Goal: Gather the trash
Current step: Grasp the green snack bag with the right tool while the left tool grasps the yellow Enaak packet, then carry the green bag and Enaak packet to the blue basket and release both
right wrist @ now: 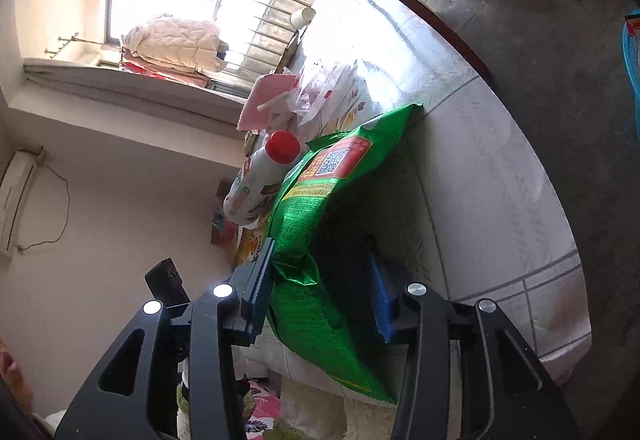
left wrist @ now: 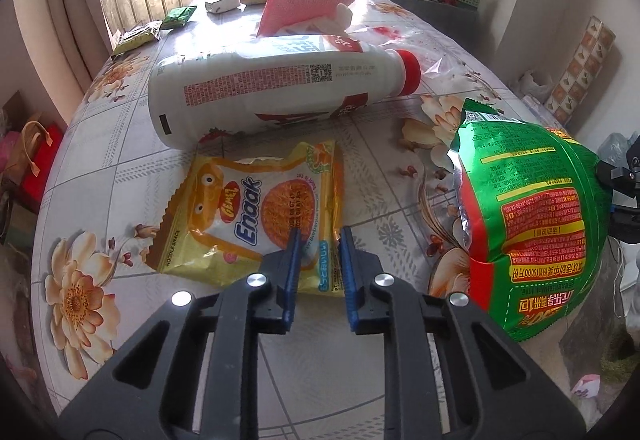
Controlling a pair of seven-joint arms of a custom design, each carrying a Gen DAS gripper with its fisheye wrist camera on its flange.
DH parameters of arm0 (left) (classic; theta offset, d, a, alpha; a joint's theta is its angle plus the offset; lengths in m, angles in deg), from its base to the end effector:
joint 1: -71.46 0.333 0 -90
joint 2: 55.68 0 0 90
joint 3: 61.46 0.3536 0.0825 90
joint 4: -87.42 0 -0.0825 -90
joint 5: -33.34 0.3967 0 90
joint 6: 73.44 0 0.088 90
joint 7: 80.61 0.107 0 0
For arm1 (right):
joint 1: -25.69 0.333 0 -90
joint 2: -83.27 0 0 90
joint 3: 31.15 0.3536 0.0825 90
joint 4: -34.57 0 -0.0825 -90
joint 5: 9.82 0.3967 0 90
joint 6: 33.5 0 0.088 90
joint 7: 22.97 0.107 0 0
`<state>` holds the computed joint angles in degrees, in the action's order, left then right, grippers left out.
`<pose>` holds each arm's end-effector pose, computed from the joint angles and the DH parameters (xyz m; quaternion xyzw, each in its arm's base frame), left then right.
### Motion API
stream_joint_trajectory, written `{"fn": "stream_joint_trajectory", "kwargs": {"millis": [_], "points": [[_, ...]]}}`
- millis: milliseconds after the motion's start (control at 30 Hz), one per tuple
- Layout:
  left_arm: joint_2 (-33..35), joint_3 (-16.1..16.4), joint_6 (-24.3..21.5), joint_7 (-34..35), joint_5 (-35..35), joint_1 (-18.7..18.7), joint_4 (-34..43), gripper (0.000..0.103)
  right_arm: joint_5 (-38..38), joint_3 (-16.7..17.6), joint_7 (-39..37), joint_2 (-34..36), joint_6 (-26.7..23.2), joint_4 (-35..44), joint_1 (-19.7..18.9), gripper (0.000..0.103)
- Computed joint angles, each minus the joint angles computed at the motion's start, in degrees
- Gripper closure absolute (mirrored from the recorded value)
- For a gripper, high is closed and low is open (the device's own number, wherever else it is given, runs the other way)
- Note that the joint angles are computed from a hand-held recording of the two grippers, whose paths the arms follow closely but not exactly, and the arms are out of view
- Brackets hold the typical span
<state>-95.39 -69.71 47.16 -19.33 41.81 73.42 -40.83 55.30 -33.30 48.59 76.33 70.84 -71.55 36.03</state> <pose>0.3621 -0.0551 0.7041 -0.7853 0.5441 -0.1841 0.2309 0.5328 0.1504 0.6606 -0.6579 0.5350 0.3102 0.4299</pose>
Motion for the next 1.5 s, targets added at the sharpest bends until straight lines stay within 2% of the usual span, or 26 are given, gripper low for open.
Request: {"fn": "stream_joint_trajectory", "kwargs": {"millis": [133,233,433,633,800,967,1133,1333,1500], "points": [[0.16,-0.25,0.51,-1.33,0.22,0.47,0.05,0.096,1.29,-0.08,-0.85,0.25,-0.7,-0.33,0.02,0.061],[0.1,-0.06,0.67,-2.51,-0.21,0.64,0.13,0.099,3.1,-0.25,-1.28,0.15,-1.04,-0.85,-0.08,0.074],[-1.02,-0.24,0.84,-4.39,-0.17,1.04,0.85,0.1,6.65,-0.64,-2.27,-0.66,-1.15,-1.51,-0.23,0.086],[-1.58,-1.94,2.1,-5.14,1.33,0.66,4.08,0.1,9.72,-2.07,-4.28,-3.38,-1.54,-2.92,-0.77,0.088],[1.64,-3.41,4.78,-3.84,1.75,-1.35,9.73,0.1,12.42,-4.64,-6.62,-7.03,0.28,-4.44,-2.1,0.088],[9.59,-4.4,9.85,-0.94,-0.64,-5.48,17.27,0.1,11.28,-7.83,-7.31,-11.34,5.62,-6.07,-4.82,0.088],[22.39,-5.59,11.94,3.89,-4.55,-10.62,27.94,0.1,8.44,-11.15,-4.43,-14.39,13.59,-9.2,-8.31,0.089],[38.72,-6.36,9.12,8.66,-9.39,-15.57,42.5,0.1,7.53,-13.94,3.48,-10.14,19.43,-11.45,-11.54,0.088],[49.66,-6.28,4.0,9.77,-9.9,-18.01,53.35,0.1,7.24,-11.91,10.89,-1.35,23.82,-11.16,-14.25,0.088]]}}
